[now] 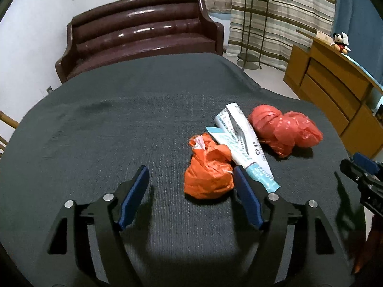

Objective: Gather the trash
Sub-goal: 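Lower the left gripper onto the orange plastic bag and close it, then grasp the red plastic bags with the right gripper while the left holds the orange bag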

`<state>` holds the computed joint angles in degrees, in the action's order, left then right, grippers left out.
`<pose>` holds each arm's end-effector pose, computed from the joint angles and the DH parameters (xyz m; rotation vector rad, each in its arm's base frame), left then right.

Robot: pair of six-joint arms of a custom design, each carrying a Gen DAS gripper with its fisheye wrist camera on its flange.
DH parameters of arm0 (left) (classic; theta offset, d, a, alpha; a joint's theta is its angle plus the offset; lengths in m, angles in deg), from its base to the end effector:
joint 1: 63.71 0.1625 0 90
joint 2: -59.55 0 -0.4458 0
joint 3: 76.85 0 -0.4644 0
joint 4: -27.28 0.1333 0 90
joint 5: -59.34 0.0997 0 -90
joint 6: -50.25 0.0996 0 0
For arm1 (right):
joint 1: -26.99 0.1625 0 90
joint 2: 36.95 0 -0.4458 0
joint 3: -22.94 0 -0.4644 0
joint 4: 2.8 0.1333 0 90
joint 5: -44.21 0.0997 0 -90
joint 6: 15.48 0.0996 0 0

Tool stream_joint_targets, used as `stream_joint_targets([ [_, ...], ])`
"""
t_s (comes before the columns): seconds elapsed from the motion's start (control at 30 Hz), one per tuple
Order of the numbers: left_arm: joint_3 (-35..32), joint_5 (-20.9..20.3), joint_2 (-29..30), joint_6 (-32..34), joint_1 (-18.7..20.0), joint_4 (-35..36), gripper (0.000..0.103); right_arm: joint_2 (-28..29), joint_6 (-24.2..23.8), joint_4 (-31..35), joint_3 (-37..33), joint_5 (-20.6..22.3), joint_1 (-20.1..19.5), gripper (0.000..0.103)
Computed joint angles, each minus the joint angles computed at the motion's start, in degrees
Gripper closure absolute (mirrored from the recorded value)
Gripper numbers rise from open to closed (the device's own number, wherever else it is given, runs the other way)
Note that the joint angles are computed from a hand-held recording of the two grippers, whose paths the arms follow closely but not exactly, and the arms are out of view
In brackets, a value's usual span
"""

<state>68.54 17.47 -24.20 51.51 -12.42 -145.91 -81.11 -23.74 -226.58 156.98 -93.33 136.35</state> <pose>-0.0797 -0.4312 0.1718 0.6161 2.2790 -0.7612 0.2021 -0.3946 0.0294 0.1466 -2.2402 0.9808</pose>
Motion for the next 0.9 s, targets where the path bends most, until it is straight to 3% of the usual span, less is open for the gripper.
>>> stream_joint_targets([
  [0.03, -0.29, -0.79, -0.02, 0.35, 0.57, 0.14, 0.034, 0.04, 0.02, 0.22, -0.11, -0.04, 0.01, 0.048],
  [0.1, -0.69, -1.5, 0.22, 0.82, 1.1, 0.26, 0.054, 0.17, 0.09, 0.67, -0.36, -0.19, 0.15, 0.048],
  [0.17, -1.22, -3.3, -0.12, 1.34, 2.18, 1.71, 0.064, 0.32, 0.07, 1.07, -0.61, -0.33, 0.26, 0.048],
  [0.27, -1.22, -4.83, -0.65, 1.68, 2.94, 1.56, 0.064, 0.56, 0.23, 1.81, -1.01, -0.56, 0.55, 0.048],
  [0.6, 0.45, -3.25, -3.88, 0.9, 2.87, 0.7, 0.065, 1.48, -0.55, 3.31, -2.79, 0.22, 1.42, 0.048],
  [0.9, 1.05, -2.17, -7.29, 0.21, 3.51, 2.23, 0.065, 2.99, -3.96, 4.77, -6.72, 2.92, 2.66, 0.04],
])
